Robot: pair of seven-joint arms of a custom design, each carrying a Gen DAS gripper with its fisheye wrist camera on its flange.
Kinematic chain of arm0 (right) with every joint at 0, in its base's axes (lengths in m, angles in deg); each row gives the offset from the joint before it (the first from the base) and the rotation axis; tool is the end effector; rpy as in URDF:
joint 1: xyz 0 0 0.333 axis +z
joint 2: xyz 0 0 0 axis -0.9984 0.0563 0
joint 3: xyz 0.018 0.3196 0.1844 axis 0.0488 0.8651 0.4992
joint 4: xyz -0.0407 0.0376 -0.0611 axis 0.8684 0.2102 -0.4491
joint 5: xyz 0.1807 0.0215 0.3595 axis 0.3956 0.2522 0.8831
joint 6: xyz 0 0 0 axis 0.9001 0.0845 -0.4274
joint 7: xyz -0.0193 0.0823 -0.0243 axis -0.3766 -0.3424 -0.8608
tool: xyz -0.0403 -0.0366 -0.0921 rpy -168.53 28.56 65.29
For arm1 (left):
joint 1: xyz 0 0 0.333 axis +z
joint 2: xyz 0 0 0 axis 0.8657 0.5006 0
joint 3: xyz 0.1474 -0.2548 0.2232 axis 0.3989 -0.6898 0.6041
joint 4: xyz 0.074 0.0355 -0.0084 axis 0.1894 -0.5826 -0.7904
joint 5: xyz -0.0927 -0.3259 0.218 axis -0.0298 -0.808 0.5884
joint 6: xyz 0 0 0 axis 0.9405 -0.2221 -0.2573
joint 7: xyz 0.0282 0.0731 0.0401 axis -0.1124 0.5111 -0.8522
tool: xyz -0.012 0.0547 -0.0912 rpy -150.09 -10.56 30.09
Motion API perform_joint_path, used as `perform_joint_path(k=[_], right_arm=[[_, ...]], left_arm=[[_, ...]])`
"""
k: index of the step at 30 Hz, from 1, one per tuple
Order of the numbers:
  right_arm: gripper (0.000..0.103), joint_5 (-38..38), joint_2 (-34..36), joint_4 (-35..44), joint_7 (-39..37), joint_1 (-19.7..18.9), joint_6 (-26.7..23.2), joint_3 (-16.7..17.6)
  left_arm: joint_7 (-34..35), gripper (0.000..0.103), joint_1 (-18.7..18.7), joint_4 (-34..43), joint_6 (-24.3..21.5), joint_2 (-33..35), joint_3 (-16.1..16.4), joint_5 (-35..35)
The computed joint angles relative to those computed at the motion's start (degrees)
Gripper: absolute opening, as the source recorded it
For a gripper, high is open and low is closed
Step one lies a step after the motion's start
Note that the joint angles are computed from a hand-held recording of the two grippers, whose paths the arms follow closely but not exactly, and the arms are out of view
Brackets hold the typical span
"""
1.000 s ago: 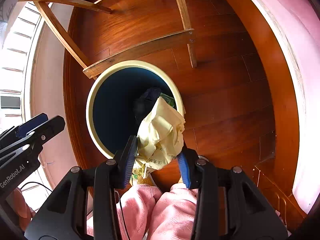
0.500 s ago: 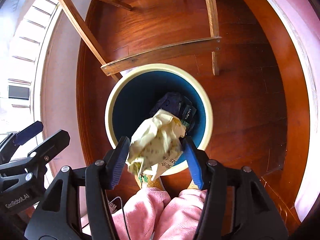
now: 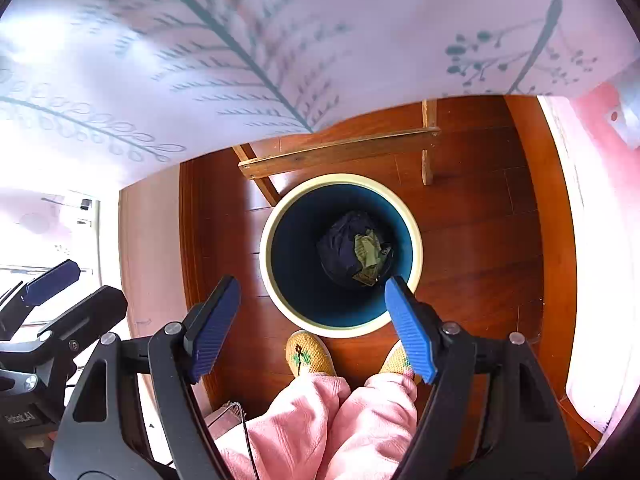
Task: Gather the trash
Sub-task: 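Raise both open tools back toward the table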
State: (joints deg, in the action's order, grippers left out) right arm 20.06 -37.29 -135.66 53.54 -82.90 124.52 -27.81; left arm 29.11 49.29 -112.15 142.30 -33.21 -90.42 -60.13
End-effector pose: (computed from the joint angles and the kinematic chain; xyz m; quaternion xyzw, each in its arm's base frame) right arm 0.7126 0.0953 0.4845 -0.7073 0.6949 0.0377 0.1242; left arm 0.6790 -0.2113 0.5386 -0.7238 0.6813 -0.1073 0.0188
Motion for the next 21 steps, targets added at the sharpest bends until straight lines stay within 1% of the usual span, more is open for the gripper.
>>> perform_joint_path(k=[9, 13, 17, 19, 21], right_arm=[[0.073, -0.83, -5.97, 5.47, 1.48, 1.00, -8.70, -0.49], [0.073, -1.93, -7.67, 8.90, 2.21, 1.65, -11.94, -0.99], [0.073, -3.62, -8.56, 12.99, 3.11, 2.13, -13.10, -1.54], [0.073, -4.13, -8.92, 15.04, 3.62, 2.39, -13.21, -1.62], [0.073, -4.92, -8.42, 18.16, 4.09, 2.55, -13.74, -1.78]], left_arm=[[5.97, 0.095, 1.28, 6.83, -4.66, -5.00, -0.95, -2.32], [7.35, 0.095, 2.16, 12.26, -7.73, -5.55, -0.80, -3.58], [6.93, 0.095, 2.57, 18.10, -9.87, -4.83, -0.53, -3.78], [7.09, 0.095, 2.65, 22.94, -12.00, -3.54, -0.39, -3.28], [7.45, 0.095, 2.41, 26.95, -13.14, -2.43, -0.31, -2.37]])
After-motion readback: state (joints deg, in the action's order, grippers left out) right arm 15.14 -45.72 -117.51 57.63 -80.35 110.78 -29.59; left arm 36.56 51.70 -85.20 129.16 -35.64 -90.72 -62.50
